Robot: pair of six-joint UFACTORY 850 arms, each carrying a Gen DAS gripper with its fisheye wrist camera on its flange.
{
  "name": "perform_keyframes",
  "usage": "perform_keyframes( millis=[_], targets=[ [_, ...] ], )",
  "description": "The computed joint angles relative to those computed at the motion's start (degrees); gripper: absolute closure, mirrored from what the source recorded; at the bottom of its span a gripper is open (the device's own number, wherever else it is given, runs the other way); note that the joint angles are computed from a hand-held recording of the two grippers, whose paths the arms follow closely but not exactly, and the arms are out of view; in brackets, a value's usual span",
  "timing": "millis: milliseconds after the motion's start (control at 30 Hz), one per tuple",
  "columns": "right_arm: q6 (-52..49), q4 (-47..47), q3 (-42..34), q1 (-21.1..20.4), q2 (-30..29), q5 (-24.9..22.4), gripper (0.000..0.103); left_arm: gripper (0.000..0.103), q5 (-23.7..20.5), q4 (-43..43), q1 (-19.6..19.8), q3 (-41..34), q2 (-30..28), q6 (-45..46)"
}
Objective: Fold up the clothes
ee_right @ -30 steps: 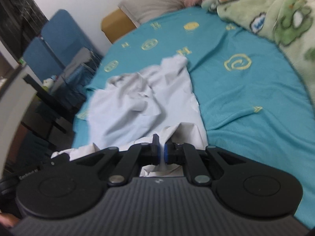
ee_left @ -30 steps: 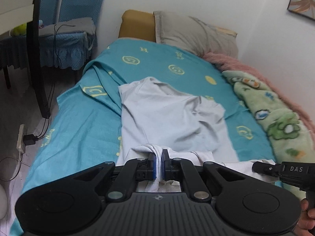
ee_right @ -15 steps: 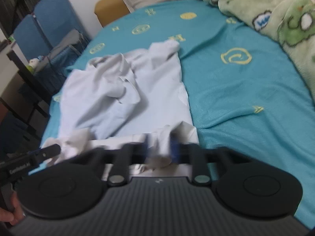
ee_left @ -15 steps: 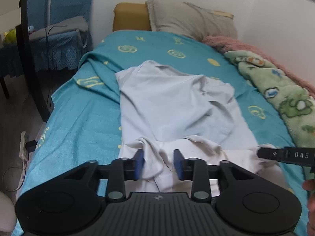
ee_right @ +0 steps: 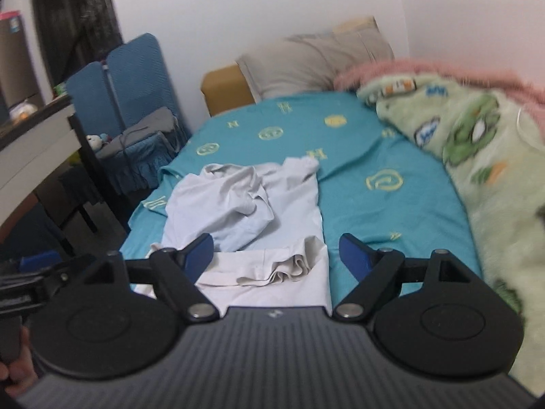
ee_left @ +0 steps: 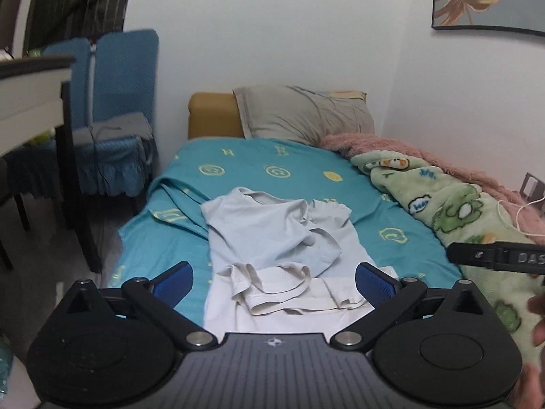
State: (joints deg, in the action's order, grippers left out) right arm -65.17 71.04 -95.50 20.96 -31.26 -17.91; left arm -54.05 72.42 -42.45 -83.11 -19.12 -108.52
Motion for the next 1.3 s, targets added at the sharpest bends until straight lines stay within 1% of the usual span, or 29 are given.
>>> perform_keyframes(
  millis=[33, 67, 100, 133, 200, 267, 400, 433, 500, 533, 633, 700, 767, 833, 933, 1033, 1100, 1167, 1233, 1300],
  targets=[
    [-5.7, 5.0, 2.1, 0.0, 1.2, 0.6, 0.020, 0.000, -0.5, 0.2, -0.5, 0.5, 0.3, -0.7],
    [-9.3, 8.1, 4.0, 0.0, 2.4, 0.9, 0.020, 0.000, -1.1, 0.5, -1.1, 1.0, 0.6, -1.5],
    [-10.5, 9.3, 5.5, 0.0, 3.3, 1.1, 0.020, 0.000, -2.1, 1.1, -1.7, 1.4, 0.7, -2.1],
    [-9.3, 8.1, 6.6, 0.0, 3.8, 0.9, 0.020, 0.000, -3.2, 1.7, -2.3, 1.7, 0.8, -2.8],
    [-1.7, 0.3, 6.7, -0.1, 3.8, 0.0, 0.020, 0.000, -4.7, 4.0, -3.4, 2.7, 1.0, -5.5],
    [0.3, -2.1, 6.4, 0.1, 3.7, -0.5, 0.021, 0.000, -3.3, 4.7, -3.4, 3.4, 1.4, -8.0],
    [1.5, -1.8, 5.3, 0.2, 2.9, 0.0, 0.021, 0.000, 3.3, 2.6, -2.0, 4.3, 2.1, -9.7],
    [2.6, -2.5, 5.1, 0.2, 2.7, 0.0, 0.021, 0.000, 5.8, 1.7, -1.5, 4.7, 2.3, -10.3],
    [7.4, -7.0, 4.6, 0.3, 2.3, 0.2, 0.021, 0.000, 11.5, -1.1, 0.1, 5.6, 2.7, -10.5],
    [9.2, -8.8, 4.6, 0.4, 2.2, 0.2, 0.021, 0.000, 14.3, -3.3, 1.0, 5.7, 2.8, -9.8],
    [12.1, -11.5, 4.7, 0.5, 2.2, 0.1, 0.021, 0.000, 19.8, -10.3, 3.1, 6.5, 3.0, -8.0],
    [12.8, -12.1, 4.6, 0.5, 2.2, -0.4, 0.021, 0.000, 25.1, -16.6, 5.1, 7.8, 3.5, -5.4],
    [14.3, -13.8, 4.5, 0.6, 2.0, -0.5, 0.021, 0.000, 31.3, -24.7, 7.3, 9.8, 4.0, -3.3],
    [15.7, -15.6, 4.4, 0.8, 1.9, -0.2, 0.021, 0.000, 35.6, -29.2, 8.8, 12.0, 4.4, -4.2],
    [19.4, -19.1, 3.8, 0.9, 1.5, -0.6, 0.021, 0.000, 38.6, -31.3, 10.1, 13.5, 4.0, -7.2],
    [21.7, -20.6, 3.4, 0.7, 1.1, -1.1, 0.021, 0.000, 39.5, -26.6, 10.8, 13.5, 2.8, -14.1],
    [23.3, -21.3, 3.3, 0.5, 0.9, -1.7, 0.021, 0.001, 38.1, -18.3, 10.8, 13.2, 2.5, -23.5],
    [25.4, -21.9, 3.0, 0.3, 0.6, -2.5, 0.021, 0.003, 36.5, -12.0, 10.7, 13.4, 2.4, -31.3],
    [28.6, -21.1, 2.5, -0.3, -0.2, -4.7, 0.020, 0.008, 35.7, -7.5, 10.8, 14.3, 2.9, -38.2],
    [31.6, -16.9, 1.0, -1.4, -2.2, -10.5, 0.020, 0.014, 35.1, -3.4, 10.9, 15.6, 3.5, -45.0]
  ],
)
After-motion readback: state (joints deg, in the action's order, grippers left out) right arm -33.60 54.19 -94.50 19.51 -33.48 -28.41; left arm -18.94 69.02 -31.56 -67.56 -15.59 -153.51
